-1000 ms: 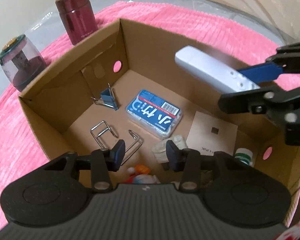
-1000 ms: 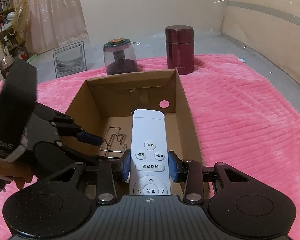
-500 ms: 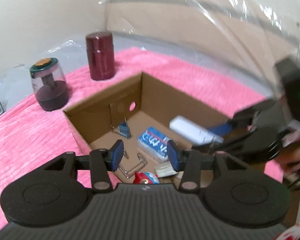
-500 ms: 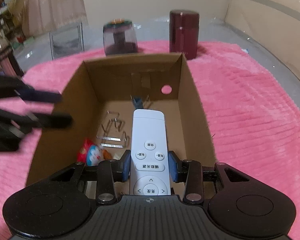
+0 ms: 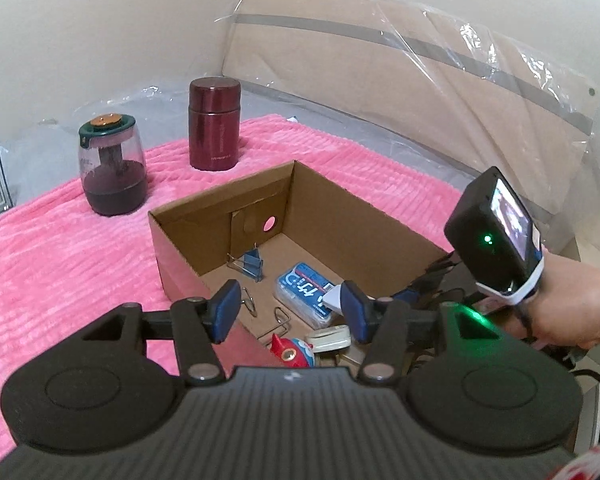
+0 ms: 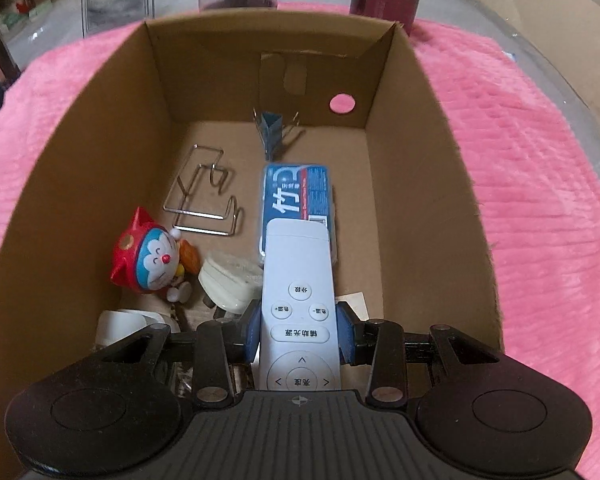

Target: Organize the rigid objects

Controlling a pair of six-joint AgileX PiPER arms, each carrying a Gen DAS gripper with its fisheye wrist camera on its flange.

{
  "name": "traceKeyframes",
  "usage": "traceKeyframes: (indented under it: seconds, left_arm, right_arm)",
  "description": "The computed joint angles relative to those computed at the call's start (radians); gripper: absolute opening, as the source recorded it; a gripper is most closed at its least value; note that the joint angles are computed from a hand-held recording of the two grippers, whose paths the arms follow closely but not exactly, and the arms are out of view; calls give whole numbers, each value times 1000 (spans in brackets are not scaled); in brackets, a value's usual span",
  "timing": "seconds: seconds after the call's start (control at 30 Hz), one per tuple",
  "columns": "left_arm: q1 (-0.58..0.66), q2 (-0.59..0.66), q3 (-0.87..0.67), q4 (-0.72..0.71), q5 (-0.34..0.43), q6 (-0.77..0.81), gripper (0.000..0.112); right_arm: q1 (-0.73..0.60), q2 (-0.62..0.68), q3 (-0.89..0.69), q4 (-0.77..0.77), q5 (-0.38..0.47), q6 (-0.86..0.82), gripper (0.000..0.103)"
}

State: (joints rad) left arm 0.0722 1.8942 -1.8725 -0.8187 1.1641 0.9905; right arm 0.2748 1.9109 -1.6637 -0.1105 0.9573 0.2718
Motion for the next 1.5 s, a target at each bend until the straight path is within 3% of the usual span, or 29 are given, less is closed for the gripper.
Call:
traceKeyframes:
  seconds: [0.27, 0.43, 0.53, 0.63, 0.73, 1.07, 1.23, 1.5]
  left_arm:
    - [23, 0, 26, -22, 13, 15, 50]
    - [38, -1, 27, -32, 20, 18, 52]
    - [46, -5, 29, -33, 17, 15, 55]
    - [53, -21, 51, -32, 10, 16, 60]
    - [59, -49, 84, -24, -4, 17, 67]
    - [127, -256, 299, -54, -56, 31, 92]
    - [194, -425, 449, -87, -53, 49, 99]
    - [308, -714, 688, -56, -6, -2, 100]
  right_arm:
    - [-17, 90, -137, 42, 141, -54, 35]
    - [-10, 106, -169, 28, 167, -51, 35]
    - [-5, 84, -143, 22, 138, -35, 38]
    - [-2, 49, -107, 28, 99, -26, 60]
    - [10, -5, -68, 23, 74, -4, 63]
    - [160, -459, 279, -196, -128, 412, 84]
    - [337, -638, 366, -425, -10, 713, 86]
    - [703, -776, 452, -634, 258, 957, 87]
